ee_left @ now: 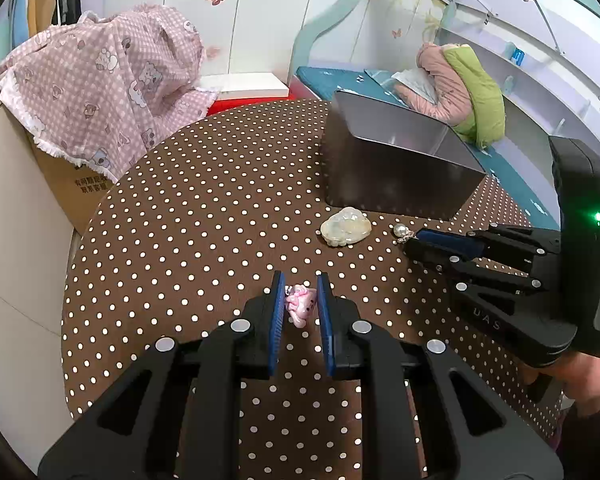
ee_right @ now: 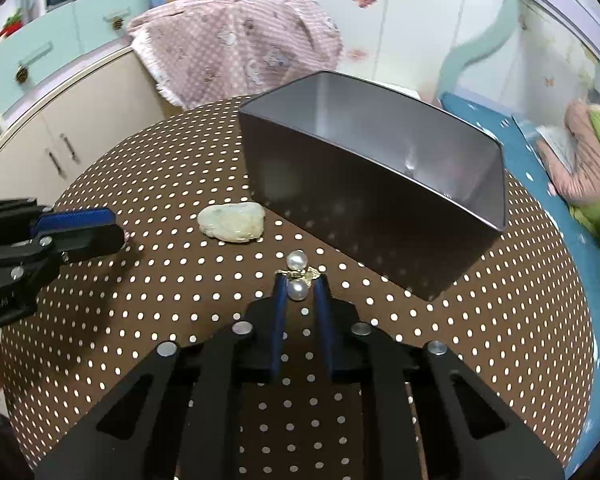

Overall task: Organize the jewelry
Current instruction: 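Carry the pink charm and pearl earring into the grey box and open both tools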

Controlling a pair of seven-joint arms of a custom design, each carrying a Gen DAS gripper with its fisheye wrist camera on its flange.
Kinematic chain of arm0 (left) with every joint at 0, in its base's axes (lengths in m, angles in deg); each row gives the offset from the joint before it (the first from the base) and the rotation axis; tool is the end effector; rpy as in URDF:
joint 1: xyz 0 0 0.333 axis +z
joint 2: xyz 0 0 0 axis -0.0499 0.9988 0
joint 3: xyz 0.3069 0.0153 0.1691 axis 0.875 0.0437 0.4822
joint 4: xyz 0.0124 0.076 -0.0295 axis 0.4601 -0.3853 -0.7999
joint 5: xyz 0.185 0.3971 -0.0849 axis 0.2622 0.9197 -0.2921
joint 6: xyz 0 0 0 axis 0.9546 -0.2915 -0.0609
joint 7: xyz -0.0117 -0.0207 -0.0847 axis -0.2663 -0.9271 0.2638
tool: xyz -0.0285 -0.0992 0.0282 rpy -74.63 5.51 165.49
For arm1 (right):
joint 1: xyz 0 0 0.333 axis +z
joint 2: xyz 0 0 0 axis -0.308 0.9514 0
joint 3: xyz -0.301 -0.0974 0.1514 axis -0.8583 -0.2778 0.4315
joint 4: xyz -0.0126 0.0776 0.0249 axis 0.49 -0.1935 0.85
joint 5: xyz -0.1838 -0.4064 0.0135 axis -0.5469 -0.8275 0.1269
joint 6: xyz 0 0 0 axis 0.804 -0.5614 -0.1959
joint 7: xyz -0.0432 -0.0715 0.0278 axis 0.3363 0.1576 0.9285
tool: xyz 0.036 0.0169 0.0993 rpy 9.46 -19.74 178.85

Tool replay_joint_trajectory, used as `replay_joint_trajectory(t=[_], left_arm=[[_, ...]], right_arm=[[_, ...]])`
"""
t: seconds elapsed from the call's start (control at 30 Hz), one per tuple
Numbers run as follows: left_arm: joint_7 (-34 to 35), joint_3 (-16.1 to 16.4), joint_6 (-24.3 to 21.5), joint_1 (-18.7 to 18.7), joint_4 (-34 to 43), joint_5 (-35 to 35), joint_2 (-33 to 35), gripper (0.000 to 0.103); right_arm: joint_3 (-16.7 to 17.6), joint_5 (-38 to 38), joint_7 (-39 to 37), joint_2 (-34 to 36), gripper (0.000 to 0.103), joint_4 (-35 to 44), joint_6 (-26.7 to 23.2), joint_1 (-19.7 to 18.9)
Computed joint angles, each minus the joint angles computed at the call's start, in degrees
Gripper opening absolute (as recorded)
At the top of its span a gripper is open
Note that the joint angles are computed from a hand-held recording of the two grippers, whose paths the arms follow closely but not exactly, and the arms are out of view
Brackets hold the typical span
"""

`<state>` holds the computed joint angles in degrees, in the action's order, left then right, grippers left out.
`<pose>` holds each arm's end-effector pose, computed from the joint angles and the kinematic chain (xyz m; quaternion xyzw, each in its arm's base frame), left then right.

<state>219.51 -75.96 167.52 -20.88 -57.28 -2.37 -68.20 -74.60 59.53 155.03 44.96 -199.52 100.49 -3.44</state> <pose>0.4943 -0.2022 0.3985 -0.4987 0.7915 -0.3366 0.1078 0.4358 0.0965 0.3885 -0.7312 0.5895 -0.2168 0.2662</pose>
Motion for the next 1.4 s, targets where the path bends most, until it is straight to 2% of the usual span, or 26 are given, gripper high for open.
replay_joint_trajectory(t=[0.1, 0.2, 0.37, 0.57, 0.67, 0.73, 1.03, 1.17, 1.23, 1.3, 1.4], left_arm=[[0.24, 0.15, -0.09, -0.1, -0.23, -0.57, -0.39, 0.017], [0.48, 0.4, -0.09, -0.06, -0.33, -0.87, -0.6, 0.017], [1.48, 0.86, -1.06, -0.12, -0.2, -2.4, -1.11, 0.017], [6.39, 1.54, -2.27, -1.15, 1.27, -6.84, -3.02, 0.017], [9.07, 1.8, -2.4, -1.61, 2.73, -9.18, -3.73, 0.017], [11.19, 1.81, -1.87, -1.94, 4.03, -10.62, -4.01, 0.017], [20.87, 1.09, 0.0, -2.75, 13.43, -17.21, -1.78, 0.017], [20.99, 0.1, -1.18, -1.79, 18.25, -17.38, 0.76, 0.017], [18.95, -0.6, -2.77, -1.02, 20.63, -15.35, 2.48, 0.017], [16.68, -1.23, -4.73, -0.27, 22.75, -13.63, 4.18, 0.017], [13.8, -2.57, -5.39, 0.52, 25.21, -10.46, 6.66, 0.017]], right_arm=[[-2.65, 1.24, -1.93, -0.99, 0.01, -0.39, -0.72, 2.99], [-7.38, 4.77, -4.54, -4.16, 0.01, -2.07, -1.2, 8.02], [-11.57, 9.27, -6.53, -9.99, 0.01, -3.87, -1.96, 11.64], [-10.61, 10.4, -6.82, -14.0, 0.01, -3.46, -2.01, 10.16], [-8.48, 9.35, -6.4, -14.93, 0.01, -2.46, -1.86, 7.97], [-8.22, 8.77, -6.37, -15.35, 0.01, -1.76, -1.32, 7.52], [-10.55, 7.1, -6.43, -13.18, 0.01, 4.02, 1.71, 7.73], [-12.46, 7.21, -6.81, -11.06, 0.01, 6.62, 1.81, 9.1], [-13.87, 7.72, -7.23, -10.34, 0.01, 7.48, 1.74, 10.28], [-13.58, 8.01, -7.14, -9.1, 0.01, 8.53, 1.31, 9.83], [-15.34, 9.14, -8.28, -7.66, 0.01, 9.75, 0.92, 11.64]])
